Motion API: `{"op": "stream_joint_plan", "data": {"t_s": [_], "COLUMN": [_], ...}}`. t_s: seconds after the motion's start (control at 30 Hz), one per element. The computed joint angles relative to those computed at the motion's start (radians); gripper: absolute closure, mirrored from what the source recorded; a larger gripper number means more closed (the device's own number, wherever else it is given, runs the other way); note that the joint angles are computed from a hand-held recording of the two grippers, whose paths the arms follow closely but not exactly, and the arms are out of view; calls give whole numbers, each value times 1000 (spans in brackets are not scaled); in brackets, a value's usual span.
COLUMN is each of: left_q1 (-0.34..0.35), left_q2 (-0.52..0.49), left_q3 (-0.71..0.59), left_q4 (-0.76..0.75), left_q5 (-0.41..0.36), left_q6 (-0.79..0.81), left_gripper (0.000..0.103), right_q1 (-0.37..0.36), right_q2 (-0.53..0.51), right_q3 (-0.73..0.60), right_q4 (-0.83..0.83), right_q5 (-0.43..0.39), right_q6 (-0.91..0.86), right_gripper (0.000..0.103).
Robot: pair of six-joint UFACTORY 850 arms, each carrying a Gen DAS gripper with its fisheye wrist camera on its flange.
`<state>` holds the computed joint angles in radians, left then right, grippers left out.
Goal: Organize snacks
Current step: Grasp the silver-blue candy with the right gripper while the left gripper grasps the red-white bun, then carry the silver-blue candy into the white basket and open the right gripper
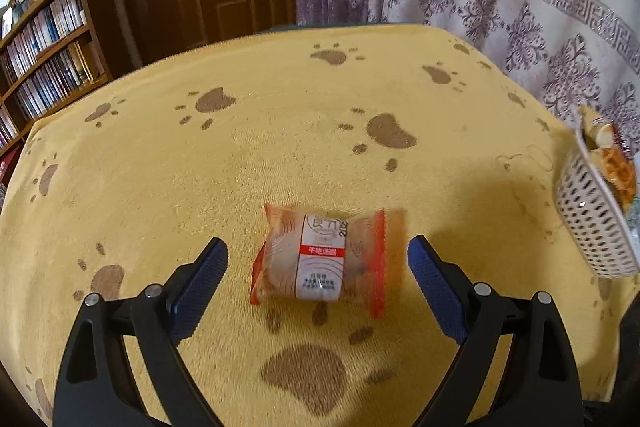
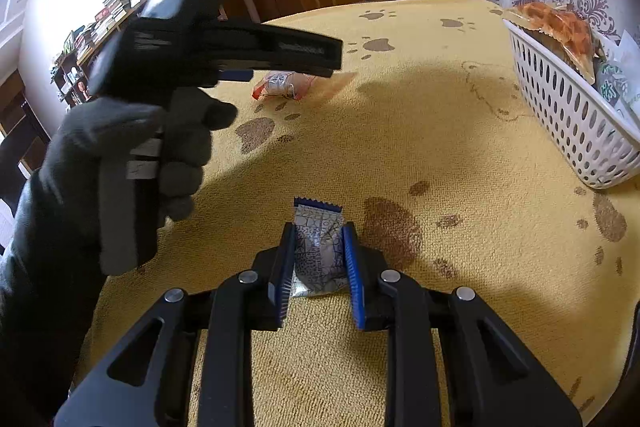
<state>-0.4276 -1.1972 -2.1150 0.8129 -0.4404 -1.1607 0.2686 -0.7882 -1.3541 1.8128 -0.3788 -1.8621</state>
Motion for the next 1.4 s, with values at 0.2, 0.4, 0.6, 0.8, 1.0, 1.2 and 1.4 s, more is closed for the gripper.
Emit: {"op": "stream_joint_plan", "data": {"t_s": [0.2,0.4,0.6,0.8,1.0,1.2,1.4], "left_q1": [8,19,9,-2,-8,-12,-18], "left_q2": [-8,51,109,181,228,256,270], "left_q3": [8,117,207,299,356,389,405], "left_q4": [20,177,462,743,896,997,1028], "left_q5": [17,123,128,126,108,95,87], "left_q6": [-9,-197,-477,-776,-945,-1054,-1088], "left_gripper": [32,50,52,52,52,52,52], "right_q1": [1,3,16,22,27,23,0], "right_q2": [3,0,6,12,27,54,97], "right_q3": [3,-1,6,14,30,51,74], "right_q4": [3,8,46,76,102,159,304], "right_q5": [6,16,44,55,70,67,62], "right_q6": [-7,-19,-62,-88,-102,-153,-276], "right_gripper": [79,79,79,79,79,79,79]}}
